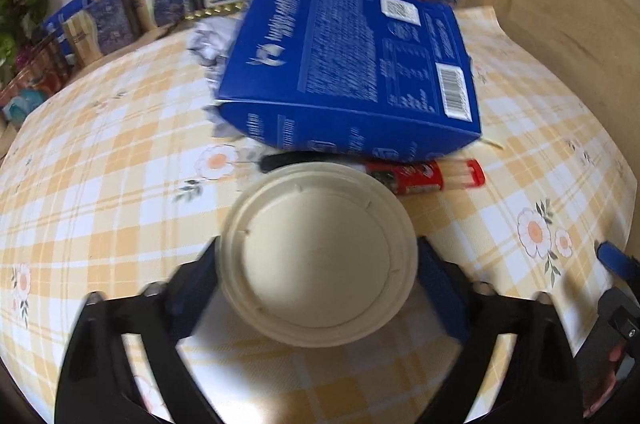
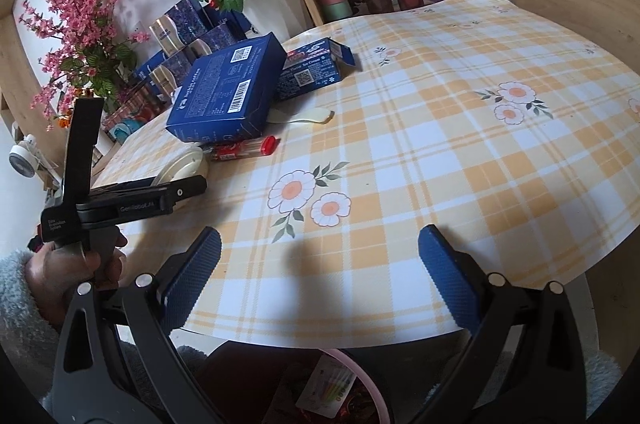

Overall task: Collect trash
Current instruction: 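Grasp the blue coffee box with the right tool while the left tool holds the white lid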

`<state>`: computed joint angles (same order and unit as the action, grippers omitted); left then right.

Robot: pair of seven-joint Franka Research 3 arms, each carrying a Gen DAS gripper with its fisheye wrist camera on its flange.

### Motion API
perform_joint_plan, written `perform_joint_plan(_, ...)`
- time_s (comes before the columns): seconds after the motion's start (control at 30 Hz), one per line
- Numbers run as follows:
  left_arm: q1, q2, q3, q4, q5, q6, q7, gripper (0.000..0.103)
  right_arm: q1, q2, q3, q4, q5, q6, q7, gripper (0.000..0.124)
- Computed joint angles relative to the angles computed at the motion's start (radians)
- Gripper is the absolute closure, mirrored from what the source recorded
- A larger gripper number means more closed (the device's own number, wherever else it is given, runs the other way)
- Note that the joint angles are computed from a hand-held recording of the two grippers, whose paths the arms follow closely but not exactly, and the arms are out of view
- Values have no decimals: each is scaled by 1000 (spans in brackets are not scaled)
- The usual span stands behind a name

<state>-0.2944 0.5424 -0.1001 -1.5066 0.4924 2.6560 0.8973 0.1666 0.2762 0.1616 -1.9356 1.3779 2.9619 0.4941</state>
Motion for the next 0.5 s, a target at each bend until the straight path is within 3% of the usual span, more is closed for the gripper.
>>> perform_joint_plan(0.07, 17, -30, -3, -58, -14, 68, -24, 19, -12, -5, 5, 1, 41, -21, -33, 27)
perform_joint_plan(0.17, -2, -69, 24, -108, 20, 80, -81, 20, -14, -10, -1, 4, 89, -44, -67, 27)
perform_joint_plan(0.33, -25, -190, 82, -258, 155, 178, -271, 20, -20, 0, -22, 56, 55, -116, -43, 27)
perform_joint_plan(0.5, -2, -288, 82, -360, 260, 233, -421, 19, -23, 101, -17, 246, -89, -193, 58, 27)
